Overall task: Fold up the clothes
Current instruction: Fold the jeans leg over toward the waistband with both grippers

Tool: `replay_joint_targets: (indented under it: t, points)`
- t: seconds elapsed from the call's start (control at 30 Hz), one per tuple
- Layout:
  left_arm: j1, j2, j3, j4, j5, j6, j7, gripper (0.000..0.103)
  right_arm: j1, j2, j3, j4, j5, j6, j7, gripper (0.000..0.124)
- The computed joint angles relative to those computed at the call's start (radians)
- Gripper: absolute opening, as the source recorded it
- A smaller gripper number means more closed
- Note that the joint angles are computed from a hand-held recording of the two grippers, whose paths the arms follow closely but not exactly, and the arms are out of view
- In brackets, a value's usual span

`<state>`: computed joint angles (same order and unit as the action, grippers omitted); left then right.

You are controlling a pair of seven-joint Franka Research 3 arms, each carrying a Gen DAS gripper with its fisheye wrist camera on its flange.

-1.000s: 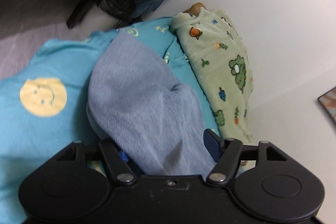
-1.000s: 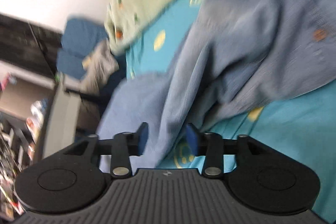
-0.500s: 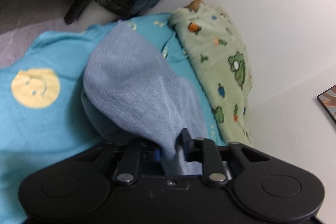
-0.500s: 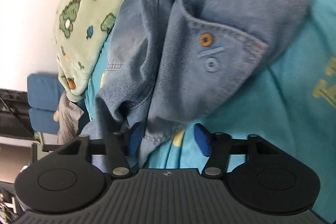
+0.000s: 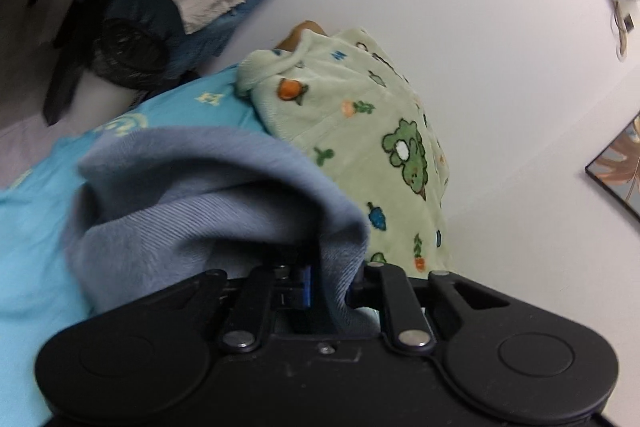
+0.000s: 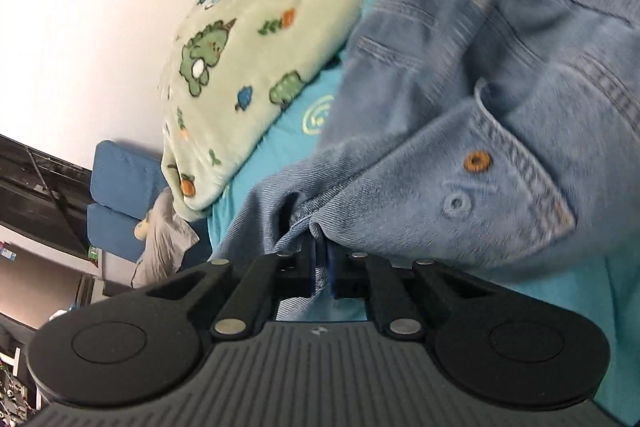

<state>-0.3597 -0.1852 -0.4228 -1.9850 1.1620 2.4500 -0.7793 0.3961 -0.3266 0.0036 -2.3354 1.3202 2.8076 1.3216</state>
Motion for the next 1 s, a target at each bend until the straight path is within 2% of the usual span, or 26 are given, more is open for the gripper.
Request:
replay_joint_targets:
  t: [0.1, 0.2, 0.27, 0.37, 0.43, 0.5, 0.53, 0.6, 0.7, 0.8, 0.87, 0.93, 1.0]
  points:
    - [0.009, 0.085, 0.031, 0.071, -0.024, 0.023, 0.097, 0.013, -0.006, 0.076, -0.013, 0.064, 0.026, -0.002, -0.063, 0.005]
    - [0.007, 0.154, 0.068, 0.113, -0.026, 0.057, 0.121, 0.014, -0.03, 0.14, -0.006, 0.118, 0.011, -0.011, -0.088, 0.005]
    - [-0.005, 0.196, 0.087, 0.143, -0.028, 0.053, 0.164, 0.015, -0.049, 0.182, 0.005, 0.155, -0.042, -0.02, -0.078, 0.005]
    - [-0.024, 0.235, 0.115, 0.164, -0.021, 0.061, 0.211, 0.022, -0.072, 0.235, 0.018, 0.202, -0.115, -0.023, -0.083, 0.005]
    - [-0.032, 0.228, 0.129, 0.153, -0.031, 0.083, 0.219, 0.03, -0.082, 0.255, 0.023, 0.217, -0.096, -0.02, -0.117, 0.005]
    - [-0.03, 0.196, 0.139, 0.117, -0.015, 0.134, 0.181, 0.043, -0.089, 0.259, 0.025, 0.217, -0.033, -0.027, -0.171, 0.005]
    - [-0.026, 0.169, 0.14, 0.089, -0.003, 0.17, 0.145, 0.055, -0.093, 0.255, 0.026, 0.214, -0.015, -0.034, -0.188, 0.005]
    - [-0.017, 0.12, 0.13, 0.049, -0.016, 0.203, 0.113, 0.064, -0.1, 0.249, 0.028, 0.214, 0.001, -0.048, -0.209, 0.005]
    - [-0.004, 0.026, 0.099, -0.018, -0.076, 0.216, 0.116, 0.069, -0.104, 0.225, 0.029, 0.2, 0.018, -0.061, -0.225, 0.008]
    - [-0.001, -0.081, 0.053, -0.088, -0.148, 0.178, 0.127, 0.072, -0.099, 0.188, 0.03, 0.174, 0.024, -0.06, -0.237, 0.024]
    - [0.002, -0.155, 0.008, -0.138, -0.187, 0.123, 0.087, 0.075, -0.092, 0.149, 0.031, 0.147, 0.006, -0.059, -0.234, 0.039]
    - [0.008, -0.221, -0.028, -0.192, -0.226, 0.095, 0.049, 0.077, -0.081, 0.108, 0.03, 0.118, -0.016, -0.055, -0.231, 0.047]
    - [0.01, -0.259, -0.048, -0.229, -0.278, 0.077, 0.045, 0.077, -0.068, 0.069, 0.026, 0.087, -0.039, -0.062, -0.213, 0.047]
